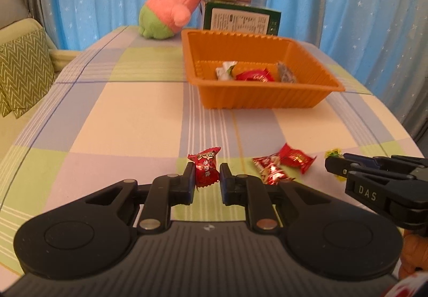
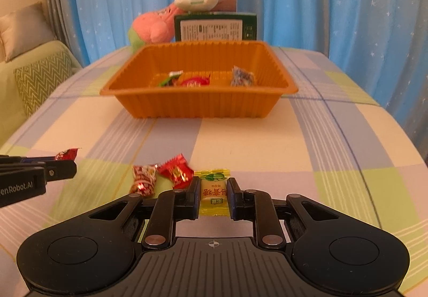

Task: Organize snacks
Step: 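Grasp a red wrapped candy with the left tool while the right tool grasps the yellow packet, then carry the red candy and yellow packet with both tools over the orange tray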

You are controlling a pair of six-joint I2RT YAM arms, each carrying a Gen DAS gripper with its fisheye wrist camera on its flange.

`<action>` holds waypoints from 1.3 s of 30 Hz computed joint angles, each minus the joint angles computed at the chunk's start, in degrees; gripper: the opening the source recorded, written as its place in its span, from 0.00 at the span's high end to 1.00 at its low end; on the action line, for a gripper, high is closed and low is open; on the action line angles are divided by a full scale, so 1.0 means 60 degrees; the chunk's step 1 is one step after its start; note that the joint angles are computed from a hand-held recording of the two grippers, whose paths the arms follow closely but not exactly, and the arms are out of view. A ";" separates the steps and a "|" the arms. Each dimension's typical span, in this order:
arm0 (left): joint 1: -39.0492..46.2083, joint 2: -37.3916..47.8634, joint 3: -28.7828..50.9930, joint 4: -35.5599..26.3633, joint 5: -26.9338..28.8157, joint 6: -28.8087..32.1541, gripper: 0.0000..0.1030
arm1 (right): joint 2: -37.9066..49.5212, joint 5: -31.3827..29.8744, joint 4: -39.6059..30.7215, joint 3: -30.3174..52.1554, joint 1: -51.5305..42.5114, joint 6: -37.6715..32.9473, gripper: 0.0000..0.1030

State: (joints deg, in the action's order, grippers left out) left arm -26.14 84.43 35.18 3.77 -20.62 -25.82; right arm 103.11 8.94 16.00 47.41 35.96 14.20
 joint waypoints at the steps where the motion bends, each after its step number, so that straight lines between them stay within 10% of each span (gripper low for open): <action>1: -0.0040 -0.0071 0.0004 -0.0051 -0.0016 -0.0006 0.84 | -0.0144 -0.0018 -0.0036 -0.0046 -0.0010 -0.0007 0.80; 20: -0.0970 -0.0732 0.0568 -0.0828 -0.0365 -0.0232 0.84 | -0.2138 -0.0289 -0.0671 -0.0646 -0.0420 -0.0176 0.80; 39: 0.0013 0.0760 0.3498 -0.1261 0.0820 0.1206 0.84 | -0.1266 -0.1705 -0.1459 0.1811 -0.1949 -0.0710 0.80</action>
